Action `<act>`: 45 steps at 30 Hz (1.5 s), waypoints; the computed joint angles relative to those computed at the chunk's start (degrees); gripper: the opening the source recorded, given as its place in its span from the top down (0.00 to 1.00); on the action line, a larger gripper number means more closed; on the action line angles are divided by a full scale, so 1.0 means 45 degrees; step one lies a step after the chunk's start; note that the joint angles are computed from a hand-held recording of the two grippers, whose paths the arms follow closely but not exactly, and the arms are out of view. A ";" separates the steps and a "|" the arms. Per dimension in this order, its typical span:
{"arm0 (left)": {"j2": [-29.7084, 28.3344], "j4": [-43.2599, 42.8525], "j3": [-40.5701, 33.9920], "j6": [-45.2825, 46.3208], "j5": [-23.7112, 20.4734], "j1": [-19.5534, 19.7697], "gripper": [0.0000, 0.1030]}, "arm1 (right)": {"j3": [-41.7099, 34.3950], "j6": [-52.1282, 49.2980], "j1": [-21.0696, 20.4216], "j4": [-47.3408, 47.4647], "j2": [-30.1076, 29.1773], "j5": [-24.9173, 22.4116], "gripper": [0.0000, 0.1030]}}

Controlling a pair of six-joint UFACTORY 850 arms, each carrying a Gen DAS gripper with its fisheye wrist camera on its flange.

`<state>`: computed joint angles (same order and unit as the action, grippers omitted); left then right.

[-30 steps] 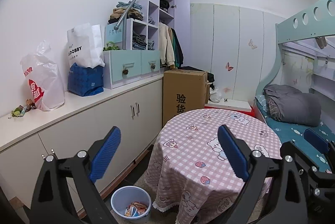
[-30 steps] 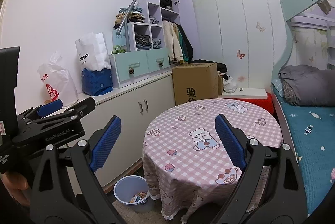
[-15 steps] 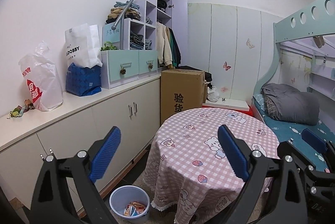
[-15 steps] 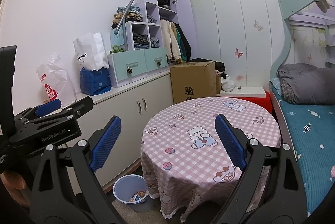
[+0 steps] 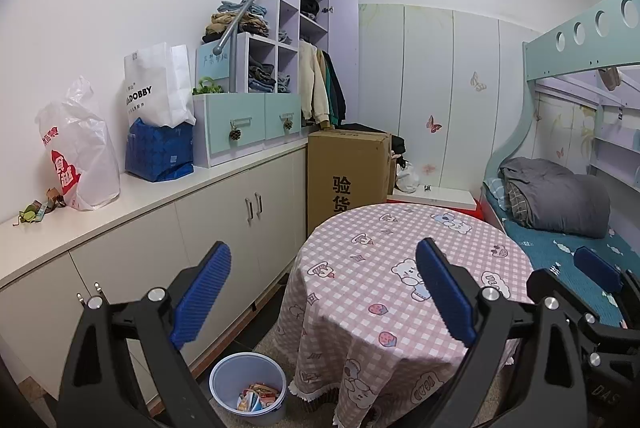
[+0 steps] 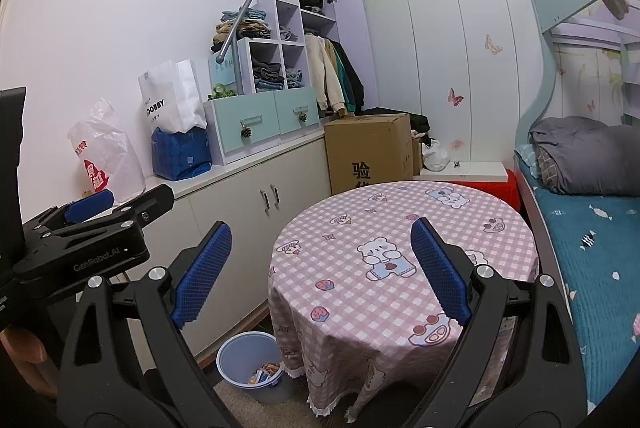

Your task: Collect trash

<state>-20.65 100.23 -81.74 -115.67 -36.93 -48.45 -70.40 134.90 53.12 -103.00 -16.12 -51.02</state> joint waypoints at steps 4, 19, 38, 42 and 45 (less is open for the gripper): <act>-0.0008 -0.0024 -0.0003 0.0024 0.0015 0.0004 0.11 | -0.0014 -0.0002 -0.0005 0.0001 -0.0004 0.0027 0.13; -0.0045 -0.0073 0.0086 0.0003 -0.0004 -0.0002 0.11 | -0.0065 0.0078 -0.0020 -0.0042 -0.0119 0.0107 0.13; -0.0051 -0.0163 0.0095 0.0113 -0.0012 0.0002 0.11 | -0.0191 0.0062 0.0005 0.0007 -0.0259 0.0155 0.13; -0.0046 -0.0203 0.0122 0.0163 0.0036 0.0040 0.11 | -0.0202 0.0068 0.0005 -0.0004 -0.0288 0.0194 0.13; -0.0048 -0.0179 0.0128 0.0148 0.0042 0.0049 0.11 | -0.0228 0.0067 0.0033 0.0011 -0.0316 0.0166 0.13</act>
<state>-20.86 99.42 -81.17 -115.00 -36.74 -48.23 -71.43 135.20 53.27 -102.95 -17.54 -50.27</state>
